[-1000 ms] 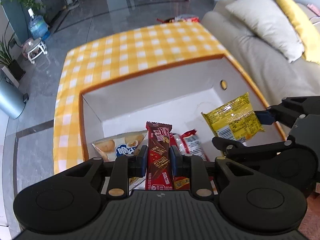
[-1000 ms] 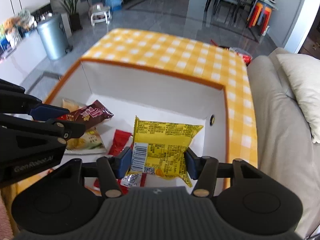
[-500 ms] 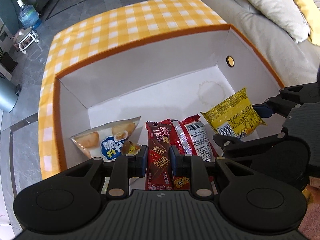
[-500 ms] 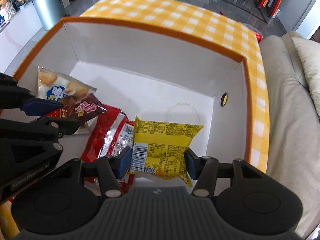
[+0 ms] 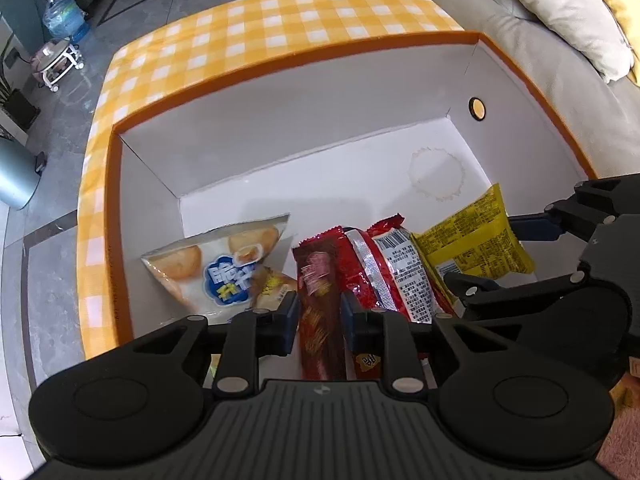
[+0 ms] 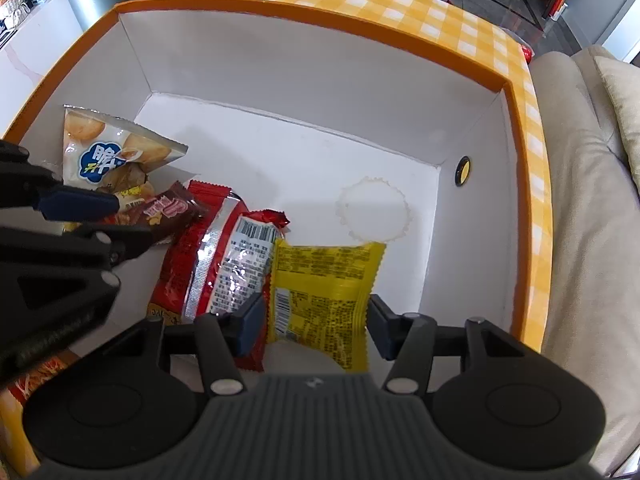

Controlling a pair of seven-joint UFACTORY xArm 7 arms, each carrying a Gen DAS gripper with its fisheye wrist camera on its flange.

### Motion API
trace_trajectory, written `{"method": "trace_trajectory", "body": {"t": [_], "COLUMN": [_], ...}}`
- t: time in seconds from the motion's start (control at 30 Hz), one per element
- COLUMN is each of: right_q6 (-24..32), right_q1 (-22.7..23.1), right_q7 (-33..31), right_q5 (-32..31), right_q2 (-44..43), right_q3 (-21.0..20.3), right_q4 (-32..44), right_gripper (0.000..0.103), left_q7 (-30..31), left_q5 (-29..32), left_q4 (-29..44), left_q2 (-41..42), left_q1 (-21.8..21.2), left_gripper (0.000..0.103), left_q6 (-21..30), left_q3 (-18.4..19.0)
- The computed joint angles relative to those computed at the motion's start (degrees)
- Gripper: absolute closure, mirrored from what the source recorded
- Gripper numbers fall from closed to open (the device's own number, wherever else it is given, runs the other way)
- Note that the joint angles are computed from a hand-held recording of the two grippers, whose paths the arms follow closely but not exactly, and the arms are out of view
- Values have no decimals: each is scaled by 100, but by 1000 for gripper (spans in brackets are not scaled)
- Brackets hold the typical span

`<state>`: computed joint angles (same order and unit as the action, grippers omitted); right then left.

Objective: Organize snacks
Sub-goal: 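Lower both snacks into the box and open the grippers, then withdraw both tools from the box back toward the remaining snacks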

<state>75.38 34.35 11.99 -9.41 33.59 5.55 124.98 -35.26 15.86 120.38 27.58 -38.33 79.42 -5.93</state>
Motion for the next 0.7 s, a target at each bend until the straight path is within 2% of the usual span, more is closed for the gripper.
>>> {"method": "trace_trajectory", "body": {"t": [0.2,0.27,0.43,0.53,0.7], "right_q6": [-113,-249,-645,-926,-1232], "right_q1": [43,44,72,63,19], "right_q7": [-39,-12,283,551,964], "right_q5": [-165,-240,-516,-649,-782], "right_q2": [-252,-404,-864,-1191,-1695], "right_q3": [-14,-16,-5,46,177], "right_q4": [-242,-419,-954,-1328,-1845], "right_gripper": [41,36,32,28,27], "left_q7": [-11,-44,-220,-355,-693], "left_q5": [163,289,724,997,1441], "left_q4": [-52,-182,-555,-787,-1131], "left_q2": [-172,-308,-682,-919,-1293], "left_q1": [-87,-128,-246,-297,-336], "left_gripper": [62,60,52,50,49], "left_q6": [-34,-112,-355,-448,-497], "left_q3": [4,4,-43,-103,-220]}}
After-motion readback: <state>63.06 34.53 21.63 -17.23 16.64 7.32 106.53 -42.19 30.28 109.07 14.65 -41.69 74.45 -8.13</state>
